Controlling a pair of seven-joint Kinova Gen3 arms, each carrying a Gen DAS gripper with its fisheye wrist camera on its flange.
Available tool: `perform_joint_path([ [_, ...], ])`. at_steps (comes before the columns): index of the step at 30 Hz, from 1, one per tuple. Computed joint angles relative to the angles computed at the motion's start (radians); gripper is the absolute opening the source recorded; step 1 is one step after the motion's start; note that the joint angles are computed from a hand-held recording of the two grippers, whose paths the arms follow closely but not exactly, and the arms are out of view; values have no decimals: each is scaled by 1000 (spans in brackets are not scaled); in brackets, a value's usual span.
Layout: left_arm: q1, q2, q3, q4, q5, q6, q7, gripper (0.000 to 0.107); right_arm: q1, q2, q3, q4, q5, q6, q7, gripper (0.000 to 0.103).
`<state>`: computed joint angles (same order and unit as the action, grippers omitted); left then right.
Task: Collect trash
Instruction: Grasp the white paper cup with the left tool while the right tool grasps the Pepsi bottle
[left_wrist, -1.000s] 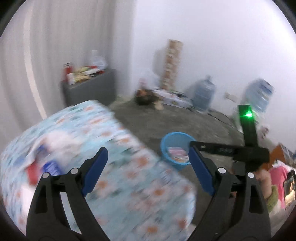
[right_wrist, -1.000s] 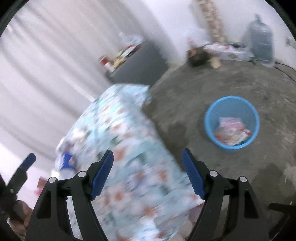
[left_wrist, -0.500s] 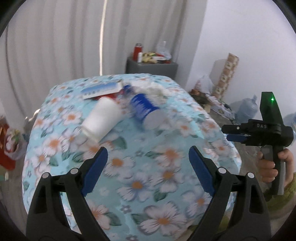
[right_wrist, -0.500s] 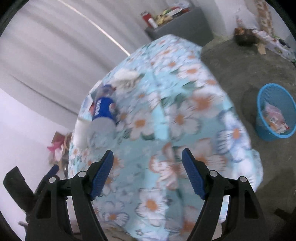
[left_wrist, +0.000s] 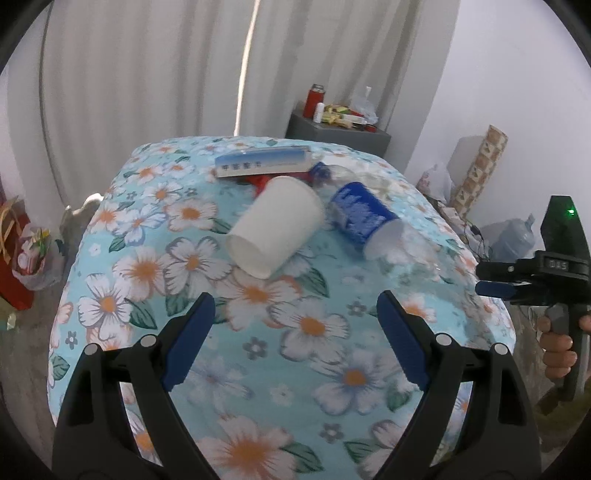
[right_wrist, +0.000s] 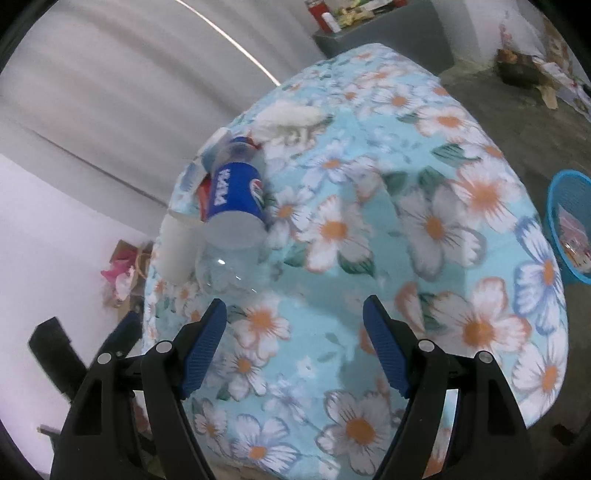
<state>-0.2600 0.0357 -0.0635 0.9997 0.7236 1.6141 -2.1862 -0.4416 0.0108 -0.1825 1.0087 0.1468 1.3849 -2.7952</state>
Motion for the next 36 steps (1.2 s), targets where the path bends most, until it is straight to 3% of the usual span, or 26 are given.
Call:
perform_joint_path([
  [7, -1, 99, 45, -92, 6, -17, 31, 85, 99, 117, 49, -154, -172, -2, 219, 74],
  [10, 14, 177, 88, -198, -27, -12, 105, 85, 122, 216, 88, -290, -234, 65, 298, 74],
  [16, 76, 342, 182, -436, -143, 89, 190, 85, 221, 380, 82, -475, -394, 141, 382, 74],
  [21, 112, 338, 203, -398, -218, 68, 152, 84, 245, 467, 68, -566, -454, 198, 397, 74],
  [24, 111, 334, 204, -379, -223, 61, 148, 74, 246, 469, 63, -549, -466, 186, 413, 71],
  [26, 110, 324, 202, -357, -223, 50, 155, 72, 257, 462, 55, -523, -487, 160, 425, 59],
  [31, 106, 302, 195, -339, -223, 57, 175, 61, 245, 419, 61, -462, -494, 137, 408, 58],
  [36, 66, 244, 186, -272, -179, 82, 195, 60, 226, 316, 60, -321, -498, 106, 403, 58],
])
